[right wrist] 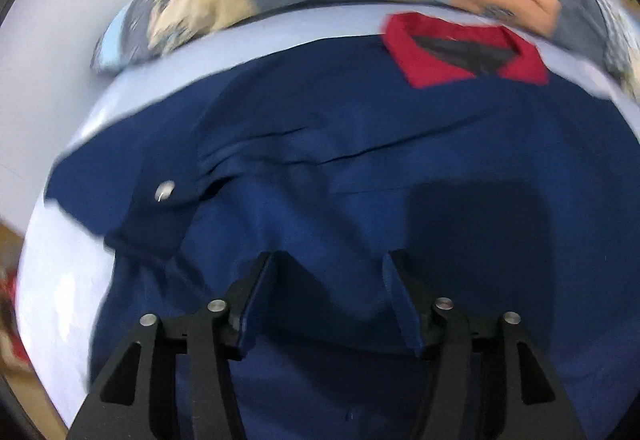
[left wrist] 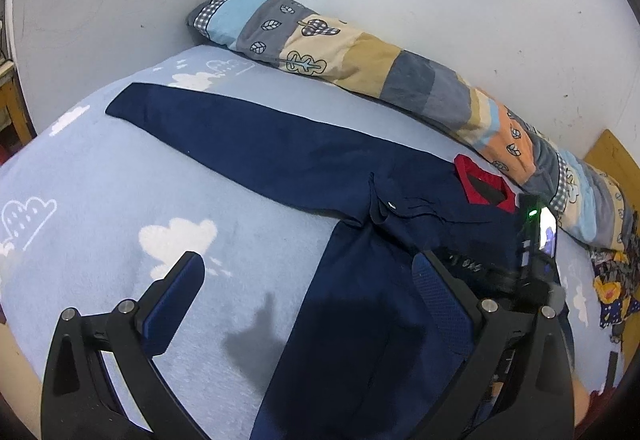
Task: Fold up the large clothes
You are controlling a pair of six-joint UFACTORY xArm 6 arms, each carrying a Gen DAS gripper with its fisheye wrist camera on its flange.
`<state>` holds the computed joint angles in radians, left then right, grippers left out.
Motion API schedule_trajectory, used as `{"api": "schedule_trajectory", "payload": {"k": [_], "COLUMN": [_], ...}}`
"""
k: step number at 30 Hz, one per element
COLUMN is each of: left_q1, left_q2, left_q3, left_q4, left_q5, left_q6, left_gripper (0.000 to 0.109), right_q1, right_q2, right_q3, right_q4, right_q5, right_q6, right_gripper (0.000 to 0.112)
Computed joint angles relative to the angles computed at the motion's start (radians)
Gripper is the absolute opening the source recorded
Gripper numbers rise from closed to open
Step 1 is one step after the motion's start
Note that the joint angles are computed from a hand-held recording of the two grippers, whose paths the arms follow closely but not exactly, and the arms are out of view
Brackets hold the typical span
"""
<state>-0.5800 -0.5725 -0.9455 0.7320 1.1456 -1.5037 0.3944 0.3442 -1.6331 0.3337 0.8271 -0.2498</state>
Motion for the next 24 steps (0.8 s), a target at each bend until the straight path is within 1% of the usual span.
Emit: {"api": "schedule_trajectory", "payload": {"k": [1, 3, 4, 6, 9, 11, 13, 15, 16, 20, 22, 24], "left_q1": [0.000, 0.000, 0.003, 0.009, 0.009, 0.007, 0.003, 0.000, -0.001, 0.003, 0.002, -0.001], "left_q2": [-0.001, -0.001, -0.003, -0.006, -0.009, -0.006, 0.001, 0.013, 0.021, 0.044, 0.055, 0.063], "left_q3": [0.001, 0.002, 0.003, 0.007, 0.008, 0.005, -0.001, -0.010, -0.015, -0.028, -0.034, -0.042], "left_q4": [0.001, 0.000, -0.005, -0.012, -0.015, -0.014, -0.010, -0.012, -0.013, -0.026, -0.029, -0.028], "left_q5": [-0.001, -0.002, -0.007, -0.013, -0.018, -0.019, -0.016, -0.013, -0.011, -0.021, -0.025, -0.017], "left_q6": [0.002, 0.001, 0.002, 0.002, 0.000, 0.003, 0.005, 0.011, 0.013, 0.020, 0.026, 0.034], "left_gripper": [0.103, 0.103, 0.103, 0.103, 0.103, 0.103, 0.103, 0.103, 0.103, 0.103, 0.103, 0.103], "right_q1": [-0.015, -0.045, -0.054, -0.095, -0.147, -0.184, -0.229, -0.253, -0.270, -0.310, -0.322, -0.342], "right_q2": [-0.006, -0.019, -0.017, -0.016, -0.017, -0.029, -0.027, -0.014, -0.012, -0.036, -0.046, -0.098], "right_q3": [-0.005, -0.010, -0.017, -0.035, -0.043, -0.017, -0.014, -0.021, -0.015, 0.024, 0.013, 0.049], "right_q4": [0.068, 0.096, 0.079, 0.036, -0.110, -0.174, -0.234, -0.253, -0.247, -0.151, -0.116, -0.047], "right_q5": [0.008, -0.013, -0.026, -0.031, -0.035, -0.052, -0.034, 0.005, 0.028, 0.046, 0.094, 0.121], "right_q6": [-0.030, -0.014, 0.011, 0.049, 0.132, 0.175, 0.228, 0.247, 0.246, 0.159, 0.131, 0.093], "right_gripper": [0.053, 0.054, 0.057, 0.056, 0.056, 0.056, 0.057, 0.057, 0.056, 0.057, 0.057, 0.057]}}
